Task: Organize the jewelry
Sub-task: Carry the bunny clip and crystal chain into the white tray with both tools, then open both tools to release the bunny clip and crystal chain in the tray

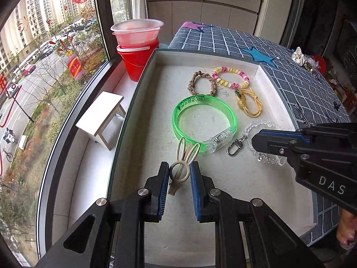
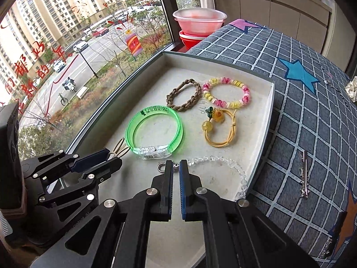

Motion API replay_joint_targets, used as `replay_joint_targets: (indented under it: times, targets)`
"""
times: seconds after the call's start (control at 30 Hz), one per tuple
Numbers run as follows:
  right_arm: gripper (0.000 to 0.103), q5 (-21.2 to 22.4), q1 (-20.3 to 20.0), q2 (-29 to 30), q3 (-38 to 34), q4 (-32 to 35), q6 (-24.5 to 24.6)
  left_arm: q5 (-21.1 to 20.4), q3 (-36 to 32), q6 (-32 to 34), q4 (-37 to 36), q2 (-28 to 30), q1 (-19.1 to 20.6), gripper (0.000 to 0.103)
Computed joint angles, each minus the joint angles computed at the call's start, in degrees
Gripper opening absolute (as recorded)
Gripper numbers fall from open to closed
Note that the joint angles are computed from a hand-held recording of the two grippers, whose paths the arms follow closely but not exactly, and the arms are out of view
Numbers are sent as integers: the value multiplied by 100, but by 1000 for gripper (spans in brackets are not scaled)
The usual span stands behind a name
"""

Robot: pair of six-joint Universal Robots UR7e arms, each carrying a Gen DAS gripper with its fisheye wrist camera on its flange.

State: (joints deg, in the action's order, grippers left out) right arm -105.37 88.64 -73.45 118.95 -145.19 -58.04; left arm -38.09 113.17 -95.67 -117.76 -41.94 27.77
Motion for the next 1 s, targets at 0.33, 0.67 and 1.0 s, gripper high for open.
replay_joint_targets:
  times: [0.33,0.67,1.0]
  targets:
    - [6,-150,-50,160,-41,131,114,-105,-134,-37,236,64,46,27]
    - [6,-48,-61,63,-173,415,300,-125,-368,-386,845,75,-2,27]
    - [61,349,-99,-323,-270,585,357,-40,-692,-590,1437,161,-100,28]
